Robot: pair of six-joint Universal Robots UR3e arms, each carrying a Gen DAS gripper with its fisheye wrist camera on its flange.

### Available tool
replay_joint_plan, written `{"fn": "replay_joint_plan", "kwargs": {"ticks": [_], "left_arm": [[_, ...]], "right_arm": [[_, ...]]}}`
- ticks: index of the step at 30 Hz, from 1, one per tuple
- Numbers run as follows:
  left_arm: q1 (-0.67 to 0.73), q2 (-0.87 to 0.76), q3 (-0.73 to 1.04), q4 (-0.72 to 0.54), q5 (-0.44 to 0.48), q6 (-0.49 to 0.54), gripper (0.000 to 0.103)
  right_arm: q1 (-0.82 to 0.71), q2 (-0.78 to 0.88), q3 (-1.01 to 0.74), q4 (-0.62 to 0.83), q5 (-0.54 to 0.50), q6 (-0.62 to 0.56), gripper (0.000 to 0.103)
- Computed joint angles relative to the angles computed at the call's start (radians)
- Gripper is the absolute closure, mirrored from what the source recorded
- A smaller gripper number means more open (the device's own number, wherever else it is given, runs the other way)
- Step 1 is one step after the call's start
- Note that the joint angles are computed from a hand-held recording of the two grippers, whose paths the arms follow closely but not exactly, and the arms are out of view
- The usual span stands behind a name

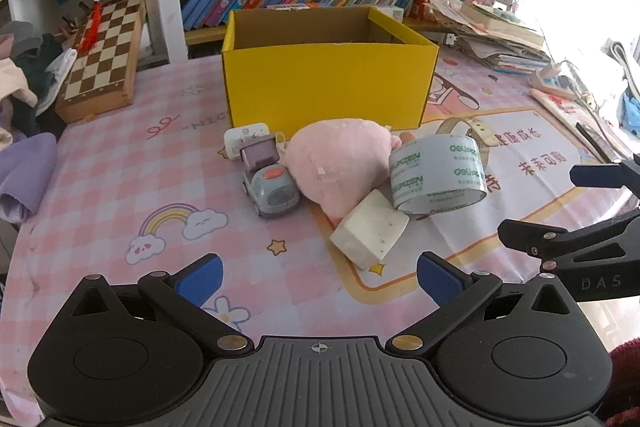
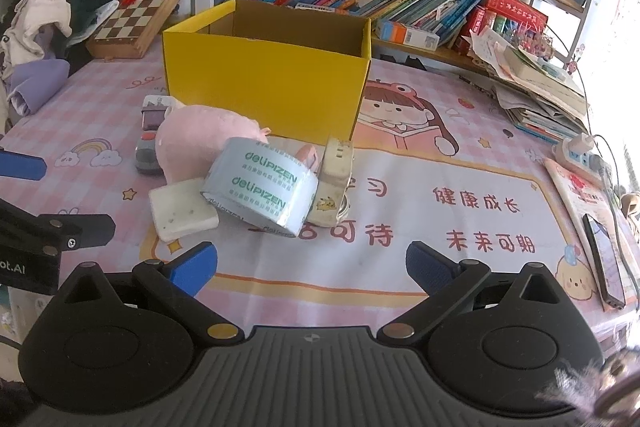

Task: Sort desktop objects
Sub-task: 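Lower the right gripper onto the clear tape roll and close it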

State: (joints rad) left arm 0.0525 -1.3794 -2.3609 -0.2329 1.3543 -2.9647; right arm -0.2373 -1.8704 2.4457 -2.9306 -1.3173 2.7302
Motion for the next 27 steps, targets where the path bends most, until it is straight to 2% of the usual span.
{"fn": "replay_joint_plan", "kwargs": {"ticks": [7, 9, 12, 17, 19, 27], "left_arm": [[-0.032, -0.036, 0.032, 0.009, 0.017, -0.005, 0.0], [-0.042, -0.05, 0.044, 0.015, 0.029, -0.017, 0.0], [-0.052, -0.076, 0.066, 0.019, 0.041, -0.039, 0.0], [-0.074, -0.116, 0.1, 0.027, 0.058, -0.055, 0.0], [-0.076, -0.131, 0.113, 0.027, 0.056, -0.065, 0.0], [-0.097, -0.182, 0.148, 0.02, 0.054, -0.079, 0.0]], "right_arm": [[-0.014, 0.036, -0.039, 0.016, 0.024, -0.023, 0.002], [-0.017, 0.048, -0.058, 0.033, 0.037, -0.04, 0.006], [-0.025, 0.064, -0.083, 0.05, 0.057, -0.065, 0.016], [-0.026, 0.114, -0.144, 0.088, 0.084, -0.109, 0.044], [-0.025, 0.13, -0.167, 0.109, 0.098, -0.136, 0.05], [-0.026, 0.185, -0.237, 0.184, 0.156, -0.23, 0.051]]}}
